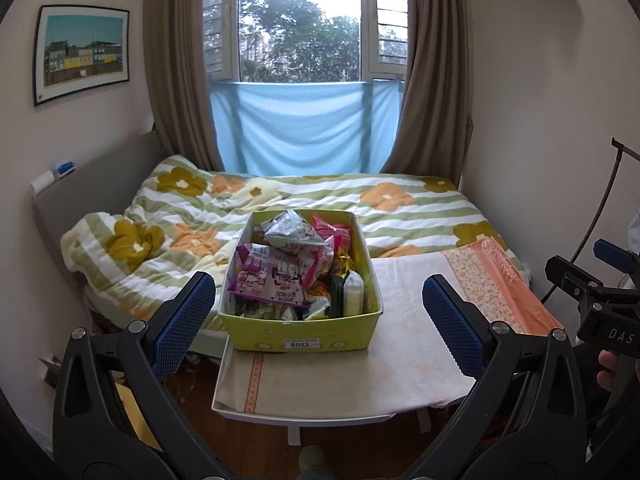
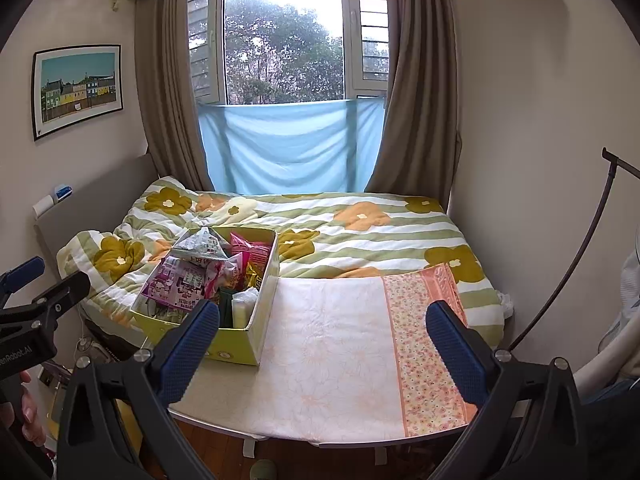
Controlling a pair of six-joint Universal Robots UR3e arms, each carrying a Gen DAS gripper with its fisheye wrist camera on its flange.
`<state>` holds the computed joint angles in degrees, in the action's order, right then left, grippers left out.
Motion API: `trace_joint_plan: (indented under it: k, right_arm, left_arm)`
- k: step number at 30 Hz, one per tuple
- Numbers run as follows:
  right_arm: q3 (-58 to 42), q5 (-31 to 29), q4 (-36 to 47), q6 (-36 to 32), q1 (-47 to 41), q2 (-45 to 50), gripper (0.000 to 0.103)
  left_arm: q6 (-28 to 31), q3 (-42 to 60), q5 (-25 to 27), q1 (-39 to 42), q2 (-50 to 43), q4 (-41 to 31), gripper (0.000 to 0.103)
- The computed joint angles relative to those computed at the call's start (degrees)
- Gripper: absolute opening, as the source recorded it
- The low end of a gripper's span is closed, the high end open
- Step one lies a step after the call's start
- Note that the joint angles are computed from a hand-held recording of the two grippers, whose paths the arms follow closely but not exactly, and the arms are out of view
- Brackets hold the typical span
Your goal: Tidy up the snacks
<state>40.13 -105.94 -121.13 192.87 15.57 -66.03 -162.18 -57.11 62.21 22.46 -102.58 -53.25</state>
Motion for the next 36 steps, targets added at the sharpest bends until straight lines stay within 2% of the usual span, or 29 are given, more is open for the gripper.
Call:
trace_joint_plan:
  k: [29, 34, 36]
  right_arm:
    - [-3.29, -1.77, 2.33, 1.02, 1.06, 1.68, 0.103]
    - [-3.16, -1.77, 2.15, 0.89, 1.02, 1.66, 0.103]
    - [-3.29, -1.78, 2.22, 1.02, 1.11, 1.68, 0.103]
  left_arm:
    - [1.16, 0.91, -1.03, 0.82, -0.78, -0.68, 0.103]
    - [0.50, -1.19, 0.63, 0.30, 0.11, 2.53, 0.103]
    - [0.72, -1.35, -0.23, 0.78, 0.29, 2.32, 0.103]
